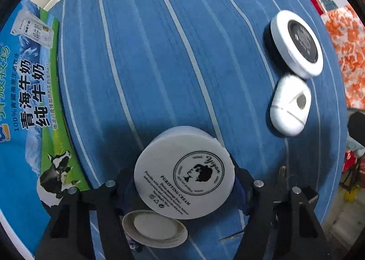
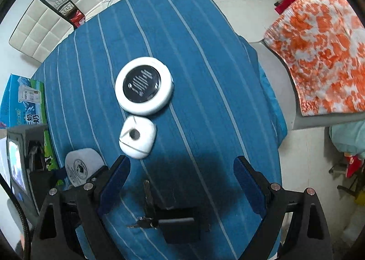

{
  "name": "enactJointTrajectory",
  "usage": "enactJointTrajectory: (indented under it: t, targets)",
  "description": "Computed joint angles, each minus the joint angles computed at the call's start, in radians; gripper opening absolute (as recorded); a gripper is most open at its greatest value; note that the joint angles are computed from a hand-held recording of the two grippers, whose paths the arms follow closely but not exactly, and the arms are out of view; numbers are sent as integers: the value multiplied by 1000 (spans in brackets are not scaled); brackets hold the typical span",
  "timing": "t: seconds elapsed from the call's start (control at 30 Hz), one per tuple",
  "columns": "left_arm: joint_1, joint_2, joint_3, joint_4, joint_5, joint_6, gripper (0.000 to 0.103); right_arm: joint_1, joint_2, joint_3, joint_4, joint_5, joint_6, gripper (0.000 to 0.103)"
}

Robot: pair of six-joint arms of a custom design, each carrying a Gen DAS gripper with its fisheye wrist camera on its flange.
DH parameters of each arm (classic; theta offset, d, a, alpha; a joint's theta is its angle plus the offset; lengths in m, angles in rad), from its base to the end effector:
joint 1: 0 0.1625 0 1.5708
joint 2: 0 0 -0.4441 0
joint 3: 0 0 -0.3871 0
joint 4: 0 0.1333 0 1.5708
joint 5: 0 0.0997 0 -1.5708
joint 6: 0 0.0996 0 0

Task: Organize rigid objects
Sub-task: 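Grasp the white cream jar with the left tool while the right tool grasps the black-lidded compact, then carry the cream jar and compact into the blue box and release both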

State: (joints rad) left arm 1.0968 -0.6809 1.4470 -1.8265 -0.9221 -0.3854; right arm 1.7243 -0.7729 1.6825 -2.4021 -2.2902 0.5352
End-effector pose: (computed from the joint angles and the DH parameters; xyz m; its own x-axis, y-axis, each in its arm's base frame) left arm -0.1347 -0.6864 0.0557 -0.6819 0.2885 -0.6721 0.1532 0.9549 0.2545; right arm 0.1661 -0.6312 0.0846 -0.7104 0.3597 0.6050 0.2440 0.9321 -0.2678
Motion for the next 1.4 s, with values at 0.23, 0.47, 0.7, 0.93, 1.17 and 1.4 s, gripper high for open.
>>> enactJointTrajectory:
  t: [0.23,0.47,0.7,0.93,1.17,1.4]
  targets:
    - [18,68,-137,6,40,8,66,-33,60,-107,-15,20,-53,94]
    - [21,88,-172,14,55,26,66,-72,157,-275,73,61,-82,94]
    - [24,77,-161,15,46,18,71,-96,194,-309,124,79,-61,94]
    - [53,109,-207,-19,58,70,81,-67,226,-342,158,1,-58,85]
    - [39,69,-143,-59,55,84,65,-57,217,-338,175,-19,-77,78]
    - [20,34,-87,-78,63,80,65,-29,208,-302,133,-67,-127,78]
